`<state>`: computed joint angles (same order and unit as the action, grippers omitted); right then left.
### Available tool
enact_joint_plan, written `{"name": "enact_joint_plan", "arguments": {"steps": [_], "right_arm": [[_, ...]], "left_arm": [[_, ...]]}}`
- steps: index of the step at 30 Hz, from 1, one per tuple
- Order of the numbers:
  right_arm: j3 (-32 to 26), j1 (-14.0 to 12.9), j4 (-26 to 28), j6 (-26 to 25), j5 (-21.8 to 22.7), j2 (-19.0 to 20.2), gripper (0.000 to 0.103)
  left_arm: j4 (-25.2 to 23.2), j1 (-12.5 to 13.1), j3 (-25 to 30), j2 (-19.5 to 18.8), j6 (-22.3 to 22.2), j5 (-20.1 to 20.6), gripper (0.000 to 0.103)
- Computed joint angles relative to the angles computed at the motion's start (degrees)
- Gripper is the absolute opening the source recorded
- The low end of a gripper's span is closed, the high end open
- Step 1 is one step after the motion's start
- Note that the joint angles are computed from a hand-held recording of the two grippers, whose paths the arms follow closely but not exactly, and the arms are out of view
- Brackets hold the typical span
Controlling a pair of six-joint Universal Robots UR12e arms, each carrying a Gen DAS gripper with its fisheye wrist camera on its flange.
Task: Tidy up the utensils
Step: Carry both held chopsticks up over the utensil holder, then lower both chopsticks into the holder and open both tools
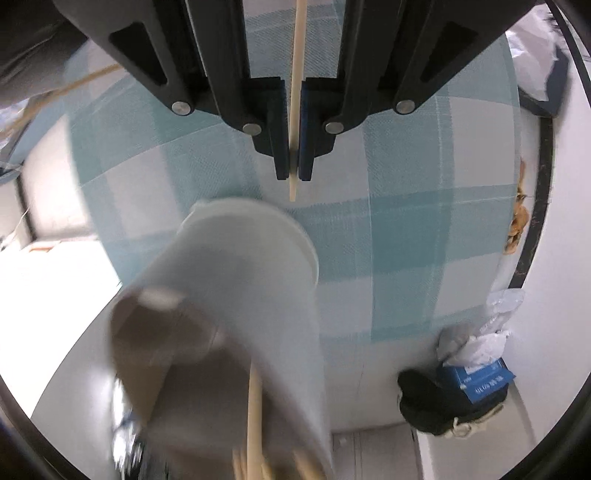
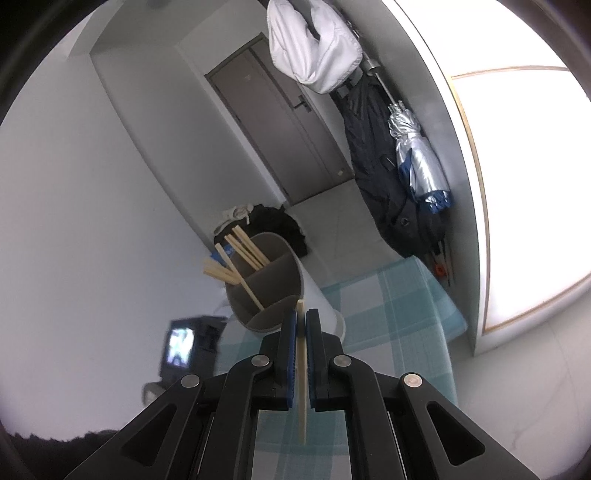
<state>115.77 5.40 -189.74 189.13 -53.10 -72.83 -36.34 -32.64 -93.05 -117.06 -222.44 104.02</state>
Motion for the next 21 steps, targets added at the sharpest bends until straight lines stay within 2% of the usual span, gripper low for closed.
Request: {"name": "enact_joint_plan", "arguments": {"steps": [6, 10, 17, 21], "right_arm": [[0.1, 0.8, 0.9, -2.3, -0.7, -0.1, 0.004], [-0.1, 1.8, 1.9, -4.3, -1.2, -0.1, 0.004], [-1.0, 4.1, 2.0, -8.4, -3.4, 0.2, 0.004], [-1.6, 5.0, 3.3, -10.4, -4.2, 0.4, 0.004]], "left_arm": [[14.0, -2.3, -4.2, 3.6, -1.5, 5.3, 0.001], [19.8, -3.8, -5.1, 4.4, 0.7, 8.4, 0.001], [21.8, -3.9, -4.1, 3.4, 6.4, 8.8, 0.001], [22.3, -4.2, -4.2, 3.8, 8.2, 8.8, 0.0]]}}
